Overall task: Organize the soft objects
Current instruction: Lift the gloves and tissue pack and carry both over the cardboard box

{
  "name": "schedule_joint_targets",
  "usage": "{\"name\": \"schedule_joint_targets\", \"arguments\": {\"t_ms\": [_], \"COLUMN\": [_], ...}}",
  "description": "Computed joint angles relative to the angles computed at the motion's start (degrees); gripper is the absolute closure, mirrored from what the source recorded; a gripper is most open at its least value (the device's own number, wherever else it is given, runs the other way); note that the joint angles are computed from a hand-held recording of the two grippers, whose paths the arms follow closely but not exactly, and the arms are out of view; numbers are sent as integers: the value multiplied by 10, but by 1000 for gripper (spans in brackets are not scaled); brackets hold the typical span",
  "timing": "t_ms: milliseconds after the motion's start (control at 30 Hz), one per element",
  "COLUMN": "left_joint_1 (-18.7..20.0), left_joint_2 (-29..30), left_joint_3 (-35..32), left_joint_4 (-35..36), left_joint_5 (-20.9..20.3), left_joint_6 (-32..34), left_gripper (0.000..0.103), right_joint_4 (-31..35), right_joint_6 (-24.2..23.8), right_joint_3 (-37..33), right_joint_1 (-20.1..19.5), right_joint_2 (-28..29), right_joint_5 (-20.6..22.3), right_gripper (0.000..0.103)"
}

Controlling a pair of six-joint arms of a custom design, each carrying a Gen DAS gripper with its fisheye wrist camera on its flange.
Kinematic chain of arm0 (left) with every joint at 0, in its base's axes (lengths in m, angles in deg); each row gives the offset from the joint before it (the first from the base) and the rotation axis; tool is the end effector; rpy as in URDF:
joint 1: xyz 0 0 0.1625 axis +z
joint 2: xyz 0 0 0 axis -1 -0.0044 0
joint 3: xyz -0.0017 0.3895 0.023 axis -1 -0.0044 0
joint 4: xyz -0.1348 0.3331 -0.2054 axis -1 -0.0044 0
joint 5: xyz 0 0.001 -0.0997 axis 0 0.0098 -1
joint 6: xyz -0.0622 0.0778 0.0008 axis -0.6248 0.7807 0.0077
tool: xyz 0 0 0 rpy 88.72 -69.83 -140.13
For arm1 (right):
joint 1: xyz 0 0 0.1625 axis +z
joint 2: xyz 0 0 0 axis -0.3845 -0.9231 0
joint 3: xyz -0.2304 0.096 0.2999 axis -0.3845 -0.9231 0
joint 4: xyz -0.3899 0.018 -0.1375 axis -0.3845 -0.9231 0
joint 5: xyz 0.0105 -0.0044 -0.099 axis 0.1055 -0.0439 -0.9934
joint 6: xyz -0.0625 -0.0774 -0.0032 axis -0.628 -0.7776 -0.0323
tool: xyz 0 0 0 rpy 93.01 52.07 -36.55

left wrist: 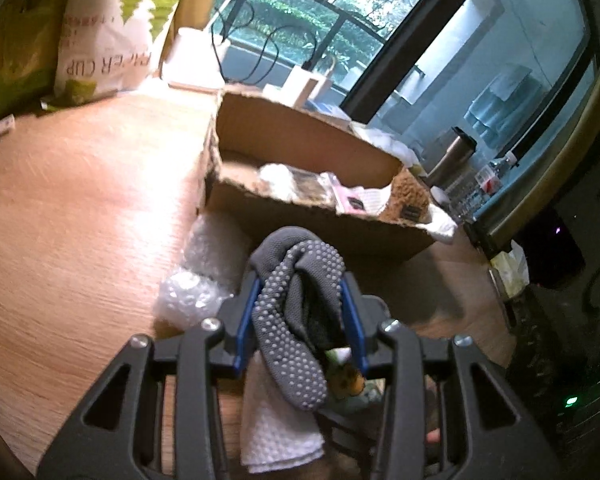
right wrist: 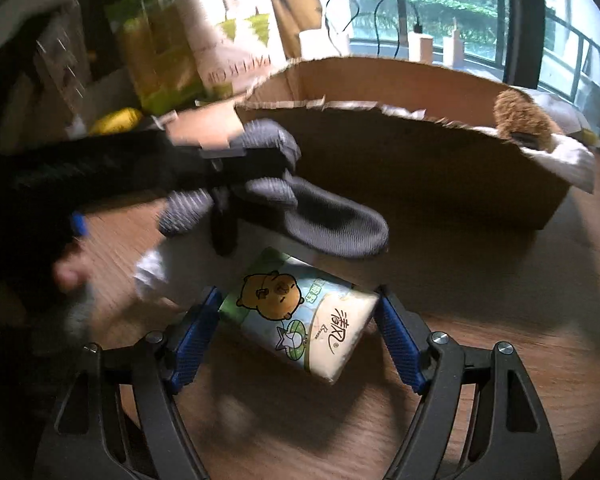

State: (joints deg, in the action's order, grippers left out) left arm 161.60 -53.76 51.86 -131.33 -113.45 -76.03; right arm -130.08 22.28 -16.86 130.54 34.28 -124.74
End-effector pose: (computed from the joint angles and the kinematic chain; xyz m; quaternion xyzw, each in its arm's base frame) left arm -0.0419 -0.7068 0.3016 0.0063 0.9046 -0.4007 0.1454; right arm 0.3451 -0.7354 -0.0344 0.4243 -0.8809 0.1115 0.1775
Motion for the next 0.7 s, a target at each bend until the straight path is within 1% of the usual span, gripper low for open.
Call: {"name": "schedule_joint_targets", "arguments": {"t_ms": [200, 367, 500, 700], "left_joint_1": [-16, -31, -41, -53], "left_joint_2": [-13, -23, -25, -20], "left_joint_3": [12, 21, 19, 5], "left_joint_4": [-28, -56, -70, -70], "left_joint_5": [47, 81, 98, 107], "left_joint_6": [39, 75, 97, 117], "left_gripper": [63, 63, 62, 61], "right_joint_4": [-1, -10, -18, -24], "right_joint_6": [-9, -6, -5, -8], "right_joint_3": [-4, 5, 5, 7], "right_joint_1": [3, 2, 0, -3], "right_joint_2": [4, -3, -6, -15], "right_joint_5": [-11, -12, -11, -4], "right_gripper": [23, 23, 23, 23]}}
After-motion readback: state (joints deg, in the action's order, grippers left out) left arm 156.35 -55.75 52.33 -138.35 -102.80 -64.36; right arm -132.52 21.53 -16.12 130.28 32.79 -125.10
